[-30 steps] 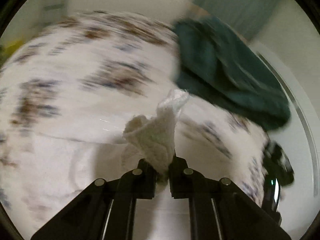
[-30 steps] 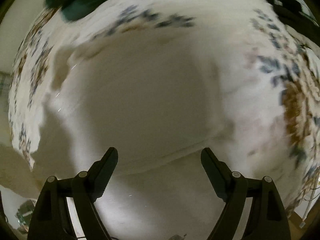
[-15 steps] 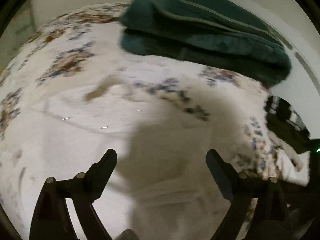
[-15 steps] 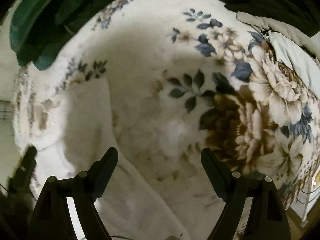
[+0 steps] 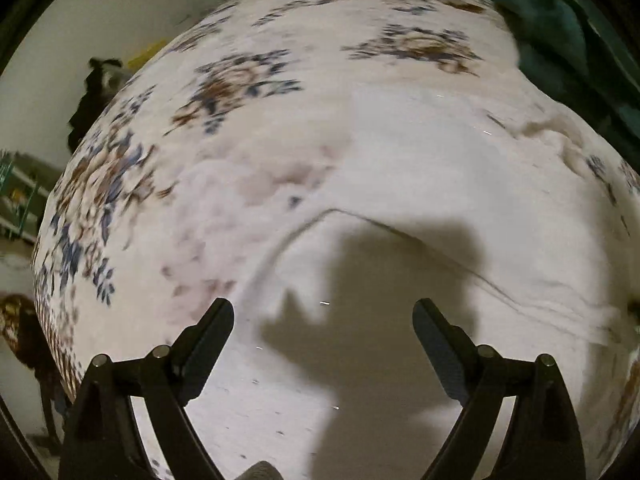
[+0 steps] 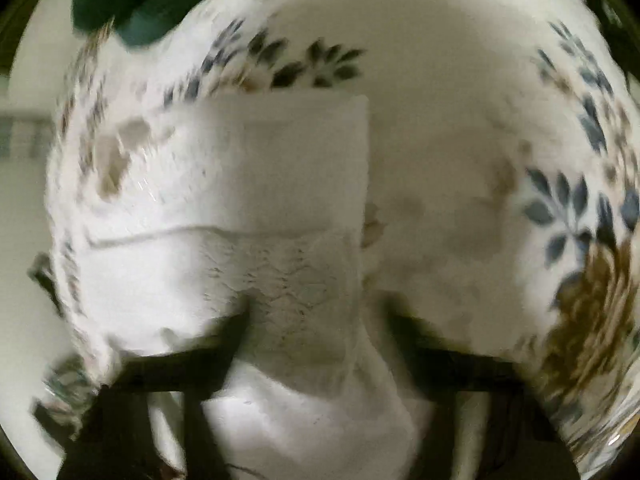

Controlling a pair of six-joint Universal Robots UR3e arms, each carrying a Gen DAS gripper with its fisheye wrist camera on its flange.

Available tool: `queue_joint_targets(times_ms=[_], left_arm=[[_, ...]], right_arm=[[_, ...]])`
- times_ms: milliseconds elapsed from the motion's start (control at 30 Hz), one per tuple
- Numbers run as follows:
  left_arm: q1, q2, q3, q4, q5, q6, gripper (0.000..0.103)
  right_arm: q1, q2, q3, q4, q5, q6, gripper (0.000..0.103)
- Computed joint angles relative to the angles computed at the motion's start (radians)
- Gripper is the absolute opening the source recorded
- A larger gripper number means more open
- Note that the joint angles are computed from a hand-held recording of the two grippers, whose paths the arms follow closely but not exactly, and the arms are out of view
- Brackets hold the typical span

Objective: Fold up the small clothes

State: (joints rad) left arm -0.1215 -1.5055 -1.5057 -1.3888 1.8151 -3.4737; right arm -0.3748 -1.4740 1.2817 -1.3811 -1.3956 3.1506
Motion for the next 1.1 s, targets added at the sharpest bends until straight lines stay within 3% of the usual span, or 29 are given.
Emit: queue_joint_targets(times_ms=[67,233,333,433,467,500,567,733,833,900,1033,1100], left_arm=[[0.037,0.016,-0.030,0.028,-0.019,0.008,0.091],[0.127,0.023,-0.074,0.105,-0.085,0.058,0.091],[0.172,0.043,-0.109,0.118,-0.122,0.094,0.091],[0.217,0.088,-0.143,0.101,-0.161,0.138,0.091],[0.233,0.114,-0.157,0.092,-0.173,0.161,0.091],[0.248,0.142,-0.170,0.077,-0.191,0.188,0.091],[0.263,0.186,-0.185,0.044,-0.219,0.236,0.091],[0.197,0.270,-0.172,-0.074,-0.240,0.304,0.091],[0.085,0.298,-0.138,-0.158,-0.233,0.216,0.091],[0.009,0.293,-0.115,-0.190,-0.221,0.124,0.091],[-0.251,0.219,-0.034,-0.260,-0.114,-0.182,0.091],[-0.378,0.161,0.032,-0.316,-0.069,-0.357,0.091]], right_arm=[[0.049,-0.052,0.018,-0.104,-0.055,0.007,0.008],[0.147,-0.044,-0.112,-0.190,-0.208,0.009,0.008],[0.110,0.104,-0.253,0.020,-0.157,-0.004,0.009],[0.043,0.162,-0.317,0.185,-0.092,0.033,0.018],[0.016,0.128,-0.311,0.207,-0.074,0.045,0.029],[-0.014,0.085,-0.305,0.229,-0.047,0.041,0.046],[-0.078,0.009,-0.308,0.297,0.003,0.018,0.064],[-0.333,-0.111,-0.450,0.633,0.080,-0.160,0.064],[-0.466,-0.106,-0.486,0.727,0.110,-0.291,0.064],[-0.493,-0.039,-0.477,0.691,0.135,-0.325,0.064],[-0.437,0.178,-0.438,0.497,0.235,-0.322,0.064],[-0.398,0.325,-0.499,0.466,0.290,-0.320,0.064]])
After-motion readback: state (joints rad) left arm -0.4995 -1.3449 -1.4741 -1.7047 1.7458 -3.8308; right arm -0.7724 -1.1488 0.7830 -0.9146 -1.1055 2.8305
